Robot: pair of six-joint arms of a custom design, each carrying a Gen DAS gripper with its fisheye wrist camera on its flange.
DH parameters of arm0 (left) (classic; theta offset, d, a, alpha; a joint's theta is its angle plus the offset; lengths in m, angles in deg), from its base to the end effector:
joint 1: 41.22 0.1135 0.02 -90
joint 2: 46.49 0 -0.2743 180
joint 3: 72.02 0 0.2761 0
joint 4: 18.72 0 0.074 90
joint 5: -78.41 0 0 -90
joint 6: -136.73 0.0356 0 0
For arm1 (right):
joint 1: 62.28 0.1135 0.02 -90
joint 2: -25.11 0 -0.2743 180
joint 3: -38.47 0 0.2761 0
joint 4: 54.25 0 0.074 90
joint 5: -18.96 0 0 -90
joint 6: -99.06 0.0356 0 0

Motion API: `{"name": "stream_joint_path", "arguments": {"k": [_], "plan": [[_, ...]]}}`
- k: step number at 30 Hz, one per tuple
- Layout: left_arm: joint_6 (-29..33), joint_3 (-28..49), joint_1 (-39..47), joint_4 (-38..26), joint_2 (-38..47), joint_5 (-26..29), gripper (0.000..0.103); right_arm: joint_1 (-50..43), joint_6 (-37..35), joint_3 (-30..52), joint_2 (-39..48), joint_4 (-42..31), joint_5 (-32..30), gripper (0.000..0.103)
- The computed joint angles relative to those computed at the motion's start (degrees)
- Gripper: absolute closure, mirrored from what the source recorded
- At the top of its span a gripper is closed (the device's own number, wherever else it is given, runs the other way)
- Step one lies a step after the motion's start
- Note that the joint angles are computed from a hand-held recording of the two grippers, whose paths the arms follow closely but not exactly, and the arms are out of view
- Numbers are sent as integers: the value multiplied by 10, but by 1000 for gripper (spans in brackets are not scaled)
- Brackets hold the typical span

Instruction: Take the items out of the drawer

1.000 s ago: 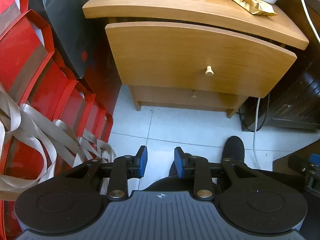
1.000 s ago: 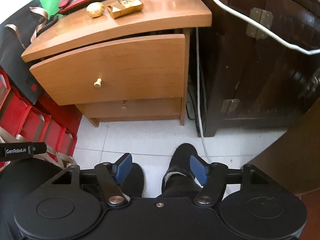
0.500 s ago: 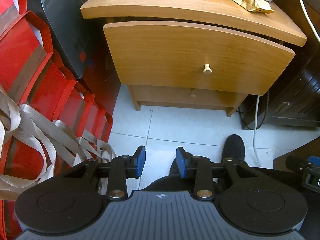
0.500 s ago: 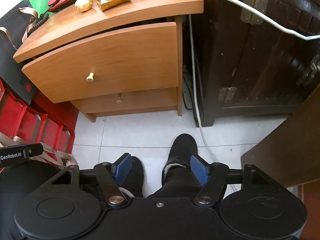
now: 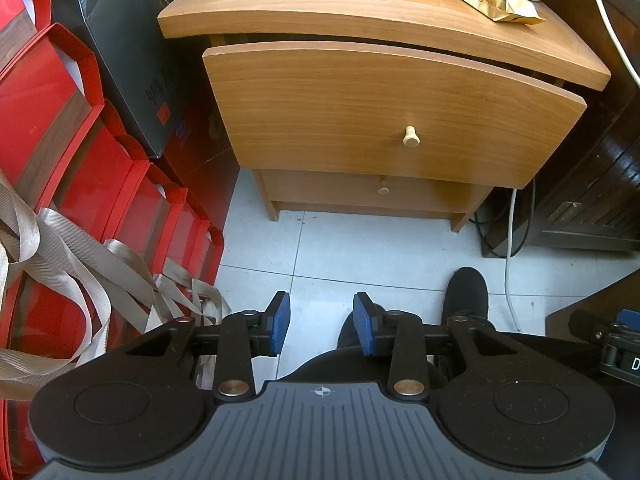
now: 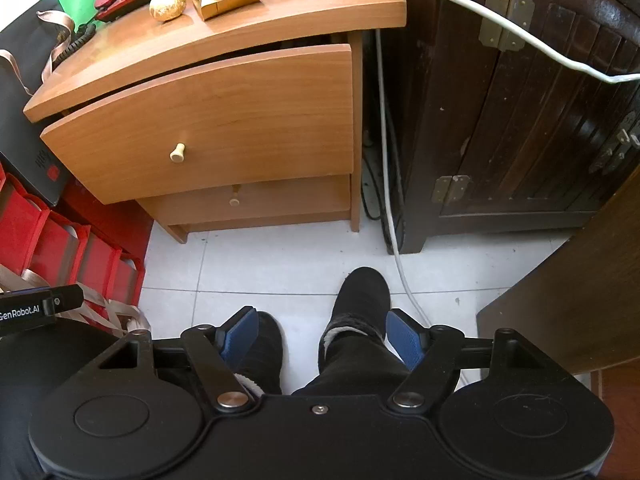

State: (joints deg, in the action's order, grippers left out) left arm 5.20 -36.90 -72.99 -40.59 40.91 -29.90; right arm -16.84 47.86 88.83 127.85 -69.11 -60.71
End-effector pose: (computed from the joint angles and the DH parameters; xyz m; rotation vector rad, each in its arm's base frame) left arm 0.1810 -0.0989 0.0654 -0.2931 2.7135 0.1261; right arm 0.2089 0.2030 0.0618 -0.1082 2.7203 0.1849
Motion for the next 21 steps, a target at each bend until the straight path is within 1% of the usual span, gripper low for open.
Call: {"name": "stream_joint_path", "arguments": {"k": [21], "plan": [[8,9,-6,-14,4,-8,67,5,4,5,4,-7,5,33]]}}
